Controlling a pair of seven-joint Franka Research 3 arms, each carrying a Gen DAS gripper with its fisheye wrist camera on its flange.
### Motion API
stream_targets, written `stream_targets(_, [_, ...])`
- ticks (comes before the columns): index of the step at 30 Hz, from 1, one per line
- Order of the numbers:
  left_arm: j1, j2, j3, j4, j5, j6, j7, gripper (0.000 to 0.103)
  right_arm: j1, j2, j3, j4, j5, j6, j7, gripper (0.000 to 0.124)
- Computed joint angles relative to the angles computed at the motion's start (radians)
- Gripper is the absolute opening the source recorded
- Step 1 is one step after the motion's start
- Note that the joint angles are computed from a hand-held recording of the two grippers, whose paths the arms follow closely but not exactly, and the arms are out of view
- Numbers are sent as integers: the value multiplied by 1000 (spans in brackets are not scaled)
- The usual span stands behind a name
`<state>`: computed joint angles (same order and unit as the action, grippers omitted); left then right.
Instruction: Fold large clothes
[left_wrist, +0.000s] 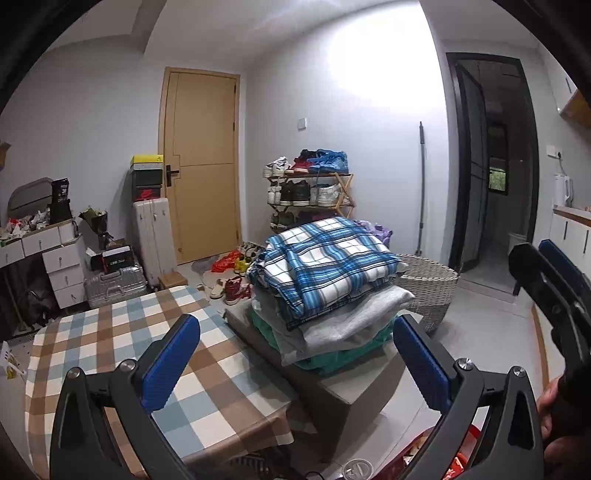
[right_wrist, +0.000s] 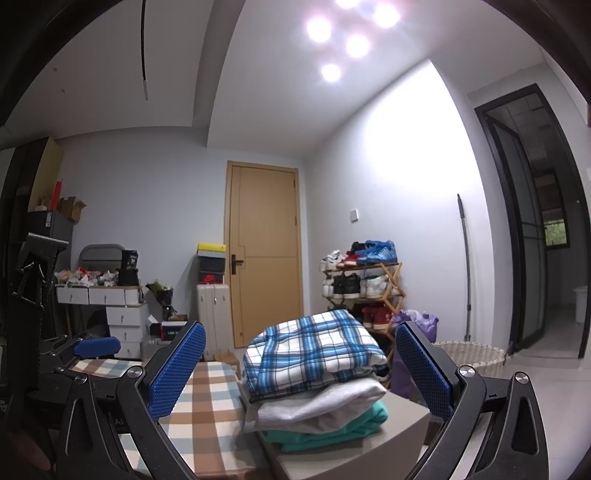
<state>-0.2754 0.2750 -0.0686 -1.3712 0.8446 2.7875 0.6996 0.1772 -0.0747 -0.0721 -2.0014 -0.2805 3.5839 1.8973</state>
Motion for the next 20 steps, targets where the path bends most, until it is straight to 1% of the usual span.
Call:
stream_targets(3, [-4,-4,5,-4,14,3,-14,102,1,-1,-2,-1,-8,0,9,103])
stream_targets(8, [7,-5,-2,-8,-6,20,-2,102,3,-4,1,-4,4,-5,-4,103])
stream_targets(15, [7,-7,3,-12,-6,28,-9,102,5,-5,1,-5,14,-6,-15,103])
stream_targets(18, [11,-13,5,-27,1,63,-6,102,8,-5,-4,-4,8,-7,-5,103])
stream_targets(20, [10,-11,1,-24,-2,59,10,102,7,-4,-5,-3,5,-6,-1,103])
